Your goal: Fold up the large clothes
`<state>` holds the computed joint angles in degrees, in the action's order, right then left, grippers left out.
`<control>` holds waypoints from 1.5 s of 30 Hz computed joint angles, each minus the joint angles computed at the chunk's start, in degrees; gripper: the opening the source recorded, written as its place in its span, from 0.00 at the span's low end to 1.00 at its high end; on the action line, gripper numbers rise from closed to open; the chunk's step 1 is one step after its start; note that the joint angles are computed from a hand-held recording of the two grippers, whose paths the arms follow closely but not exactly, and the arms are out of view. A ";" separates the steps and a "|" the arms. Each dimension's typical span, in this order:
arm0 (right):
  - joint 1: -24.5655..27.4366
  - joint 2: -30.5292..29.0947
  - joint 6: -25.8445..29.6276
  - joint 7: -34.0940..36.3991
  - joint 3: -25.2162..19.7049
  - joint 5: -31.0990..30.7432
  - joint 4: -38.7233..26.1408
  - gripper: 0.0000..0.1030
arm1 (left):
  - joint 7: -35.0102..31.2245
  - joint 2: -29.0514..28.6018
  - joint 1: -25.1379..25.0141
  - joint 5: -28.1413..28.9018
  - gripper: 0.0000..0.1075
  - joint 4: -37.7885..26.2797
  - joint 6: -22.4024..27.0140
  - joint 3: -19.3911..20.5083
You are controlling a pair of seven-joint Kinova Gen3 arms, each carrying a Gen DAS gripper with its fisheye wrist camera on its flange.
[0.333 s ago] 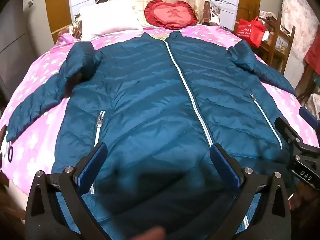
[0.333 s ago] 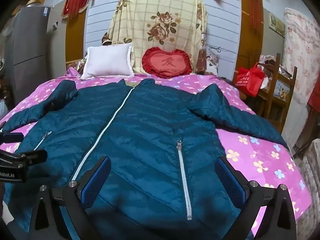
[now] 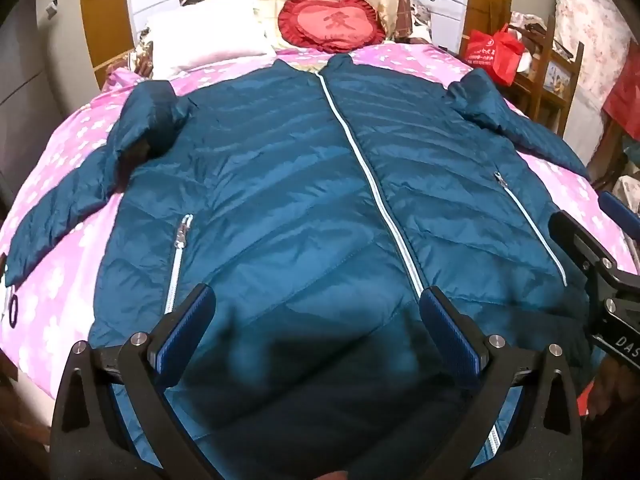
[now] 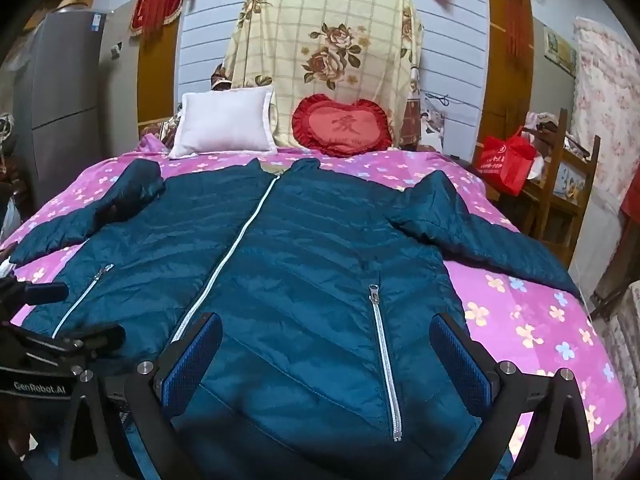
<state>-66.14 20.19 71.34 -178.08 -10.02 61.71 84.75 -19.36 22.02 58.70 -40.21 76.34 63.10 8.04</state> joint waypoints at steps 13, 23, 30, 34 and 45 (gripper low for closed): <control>0.50 -1.54 1.40 -0.79 -1.44 -1.79 0.62 1.00 | 5.57 -2.29 0.38 -2.69 0.95 2.59 -3.93 -1.21; 2.02 -1.58 2.14 -0.70 -0.74 -7.38 -0.48 1.00 | 7.51 -2.36 -1.19 -0.63 0.95 1.67 -4.61 0.27; 2.23 -2.14 2.20 -1.44 -1.15 -7.54 0.03 1.00 | 5.42 -1.09 0.32 -2.27 0.95 0.03 -1.87 0.24; 2.83 -2.05 1.70 -0.91 -1.12 -8.44 0.05 1.00 | 4.74 -0.68 0.83 -3.05 0.95 -0.70 -0.90 0.05; 3.07 -2.50 1.26 -1.44 -1.18 -8.44 0.68 1.00 | 4.73 -1.17 -1.02 0.59 0.95 -0.04 -2.13 0.04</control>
